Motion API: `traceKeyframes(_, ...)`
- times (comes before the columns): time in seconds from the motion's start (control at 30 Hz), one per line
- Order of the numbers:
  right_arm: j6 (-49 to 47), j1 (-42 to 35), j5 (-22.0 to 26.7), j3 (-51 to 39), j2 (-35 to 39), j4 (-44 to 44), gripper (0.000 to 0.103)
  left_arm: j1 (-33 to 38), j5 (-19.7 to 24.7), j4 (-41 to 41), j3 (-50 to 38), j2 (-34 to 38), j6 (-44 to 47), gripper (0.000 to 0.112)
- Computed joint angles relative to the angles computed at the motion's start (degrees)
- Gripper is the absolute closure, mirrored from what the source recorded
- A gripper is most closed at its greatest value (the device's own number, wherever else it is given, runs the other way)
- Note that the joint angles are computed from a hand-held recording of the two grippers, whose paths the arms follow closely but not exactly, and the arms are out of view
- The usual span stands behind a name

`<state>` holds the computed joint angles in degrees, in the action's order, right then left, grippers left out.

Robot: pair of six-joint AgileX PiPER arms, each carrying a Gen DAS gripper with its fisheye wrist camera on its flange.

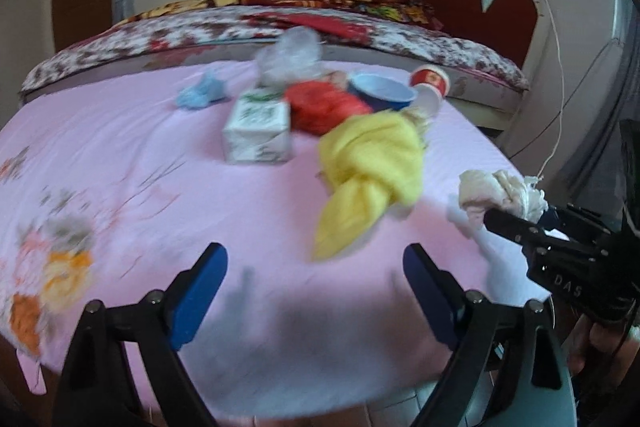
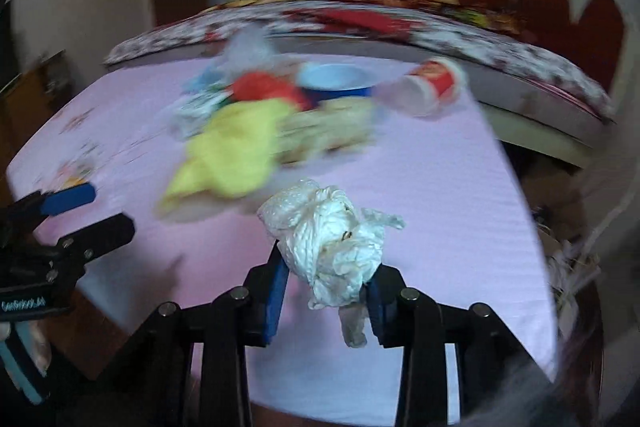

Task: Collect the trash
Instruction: 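Grasp the white tissue with the right tool while the left tool grasps the yellow towel, then carry the towel and tissue over the black bin and release both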

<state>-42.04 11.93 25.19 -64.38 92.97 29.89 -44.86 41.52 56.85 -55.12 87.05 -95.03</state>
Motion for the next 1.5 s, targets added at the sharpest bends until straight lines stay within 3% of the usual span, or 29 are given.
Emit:
traceKeyframes(0.3,2.23,-2.88,3.1,-11.42,8.06,-1.26,0.065,8.01,-6.19,-8.29,-13.17,10.13,14.2,0.035)
traceKeyframes(0.43,0.41,-3.73,3.66,-11.75,8.64,0.35,0.065,11.74,-10.95,-15.42,-14.02,11.59,20.7,0.047)
traceKeyframes(0.53,-1.09,-4.09,3.78,-11.12,8.47,1.08,0.065,12.11,-13.04,-17.67,-13.72,11.62,22.88,0.071)
traceKeyframes(0.63,-2.75,-4.69,3.76,-9.69,7.47,2.01,0.065,10.08,-12.0,-13.14,-12.05,9.64,19.25,0.078)
traceKeyframes(0.93,-8.17,-7.9,5.39,-6.2,3.68,6.73,0.066,2.18,-3.12,-5.25,-7.79,3.92,11.44,0.082)
traceKeyframes(1.17,-14.25,-12.01,7.24,-1.84,-2.33,11.82,0.066,-3.55,1.0,-5.02,-11.35,5.19,11.64,0.082)
traceKeyframes(1.5,-20.86,-23.79,12.63,1.26,-7.54,16.51,0.065,-10.6,3.29,-6.58,-20.12,11.09,14.19,0.082)
